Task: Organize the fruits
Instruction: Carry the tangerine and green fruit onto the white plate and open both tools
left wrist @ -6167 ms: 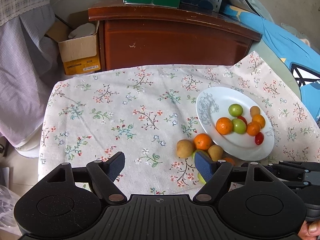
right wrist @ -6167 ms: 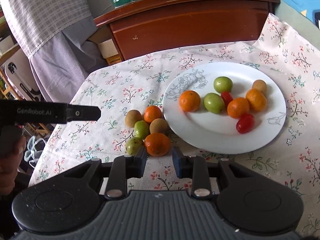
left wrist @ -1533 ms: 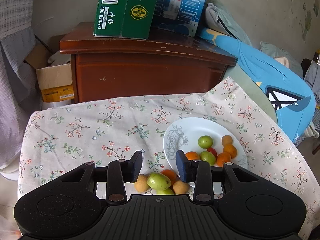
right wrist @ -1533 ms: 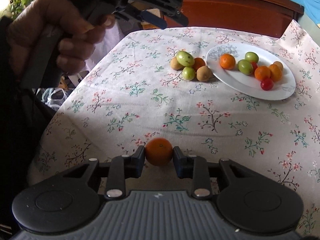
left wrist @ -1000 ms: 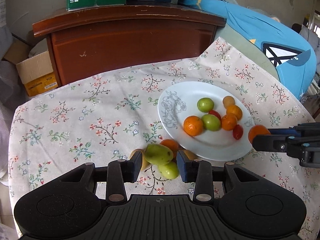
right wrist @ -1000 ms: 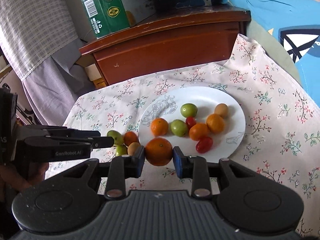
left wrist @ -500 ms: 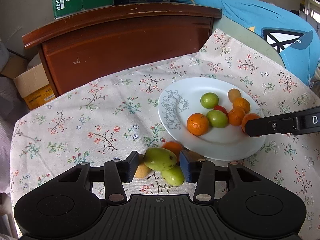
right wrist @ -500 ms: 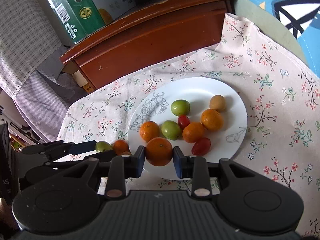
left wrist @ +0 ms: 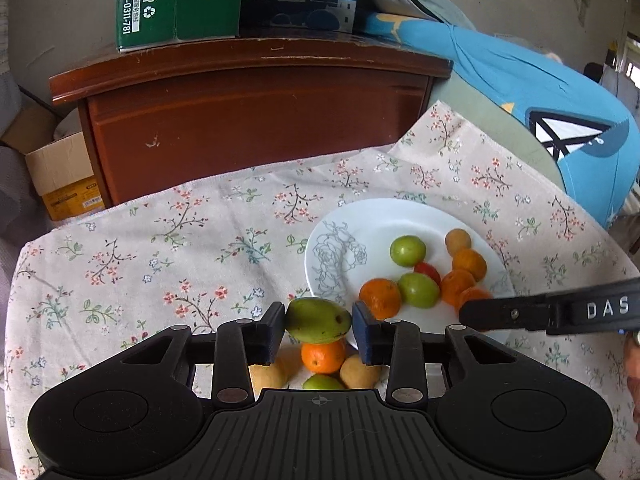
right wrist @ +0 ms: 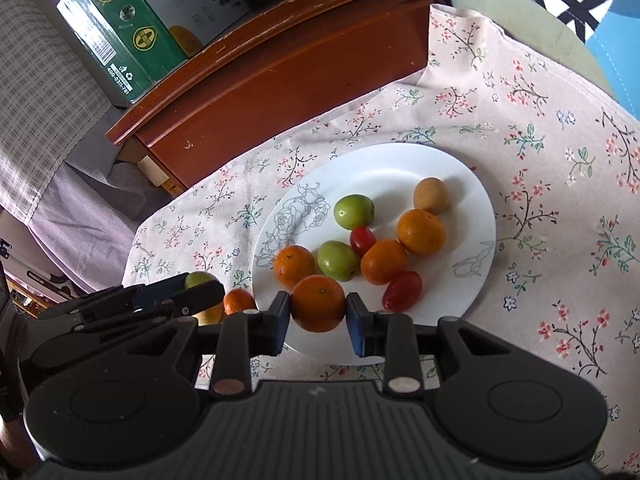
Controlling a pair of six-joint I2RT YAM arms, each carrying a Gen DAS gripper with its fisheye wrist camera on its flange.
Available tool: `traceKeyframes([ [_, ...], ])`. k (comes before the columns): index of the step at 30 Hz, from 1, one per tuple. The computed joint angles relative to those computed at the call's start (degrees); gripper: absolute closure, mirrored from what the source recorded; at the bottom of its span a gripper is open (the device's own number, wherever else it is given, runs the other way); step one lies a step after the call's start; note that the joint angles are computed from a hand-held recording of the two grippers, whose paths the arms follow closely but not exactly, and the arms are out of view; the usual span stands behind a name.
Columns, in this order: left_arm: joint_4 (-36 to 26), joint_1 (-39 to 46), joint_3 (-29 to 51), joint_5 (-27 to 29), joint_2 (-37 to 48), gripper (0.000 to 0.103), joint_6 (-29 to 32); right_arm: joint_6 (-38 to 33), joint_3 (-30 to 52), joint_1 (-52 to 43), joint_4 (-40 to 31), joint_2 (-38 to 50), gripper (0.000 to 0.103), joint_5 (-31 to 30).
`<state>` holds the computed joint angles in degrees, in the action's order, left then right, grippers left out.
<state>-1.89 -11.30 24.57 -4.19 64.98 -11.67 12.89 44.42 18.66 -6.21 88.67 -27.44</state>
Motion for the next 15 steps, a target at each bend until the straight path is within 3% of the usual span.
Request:
traceKeyframes([
  [15, 7.58, 2.14, 10.13, 4.8, 17.84, 0.069, -2.48, 0.01, 1.93, 1.93, 2.49, 4.66, 0.072, 1.69],
])
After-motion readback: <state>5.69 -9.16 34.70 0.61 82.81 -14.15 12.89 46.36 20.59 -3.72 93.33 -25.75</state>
